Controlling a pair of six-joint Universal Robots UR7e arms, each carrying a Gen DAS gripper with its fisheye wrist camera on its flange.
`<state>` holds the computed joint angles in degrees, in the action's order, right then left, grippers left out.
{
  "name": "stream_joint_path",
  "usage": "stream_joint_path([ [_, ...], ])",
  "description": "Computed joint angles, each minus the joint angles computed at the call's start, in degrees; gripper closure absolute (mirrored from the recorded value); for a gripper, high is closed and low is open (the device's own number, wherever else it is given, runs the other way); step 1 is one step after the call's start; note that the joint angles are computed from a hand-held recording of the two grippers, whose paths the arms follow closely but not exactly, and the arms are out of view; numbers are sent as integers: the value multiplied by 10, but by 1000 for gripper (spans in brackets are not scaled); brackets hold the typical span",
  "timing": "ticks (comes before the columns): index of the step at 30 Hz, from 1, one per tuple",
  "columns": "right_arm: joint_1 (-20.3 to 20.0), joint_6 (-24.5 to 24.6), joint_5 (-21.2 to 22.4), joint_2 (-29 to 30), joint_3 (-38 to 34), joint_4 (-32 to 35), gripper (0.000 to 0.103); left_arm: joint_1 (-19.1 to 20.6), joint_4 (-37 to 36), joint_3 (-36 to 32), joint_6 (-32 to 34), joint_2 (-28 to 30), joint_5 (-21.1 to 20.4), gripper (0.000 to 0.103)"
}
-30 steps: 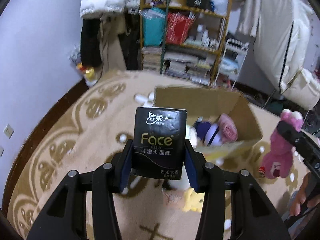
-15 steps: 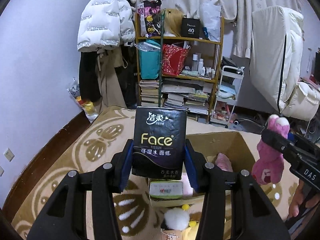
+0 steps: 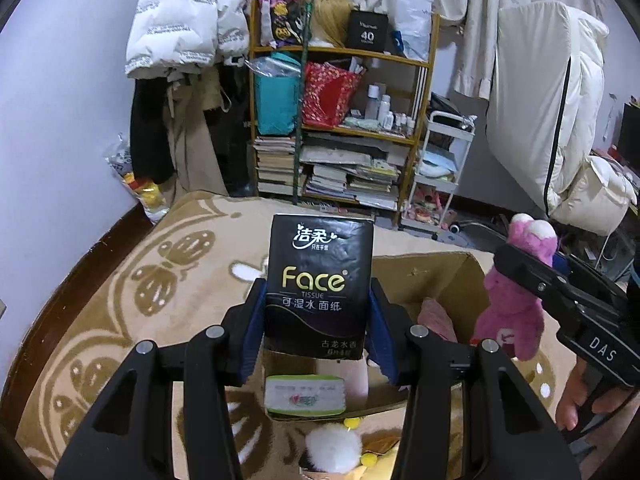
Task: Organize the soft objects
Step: 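Carry both items over the box and open both grippers to drop them inside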
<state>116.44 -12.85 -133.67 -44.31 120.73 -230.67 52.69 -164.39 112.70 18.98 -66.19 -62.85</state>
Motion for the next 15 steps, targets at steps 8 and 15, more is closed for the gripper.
stream_joint_path([
  [8,-25,20,47,-1,14,-31,52,3,49,-13,-14,19,-1,57],
  [15,-38,56,69,-10,21,-16,50,0,74,-13,-13,31,11,57],
])
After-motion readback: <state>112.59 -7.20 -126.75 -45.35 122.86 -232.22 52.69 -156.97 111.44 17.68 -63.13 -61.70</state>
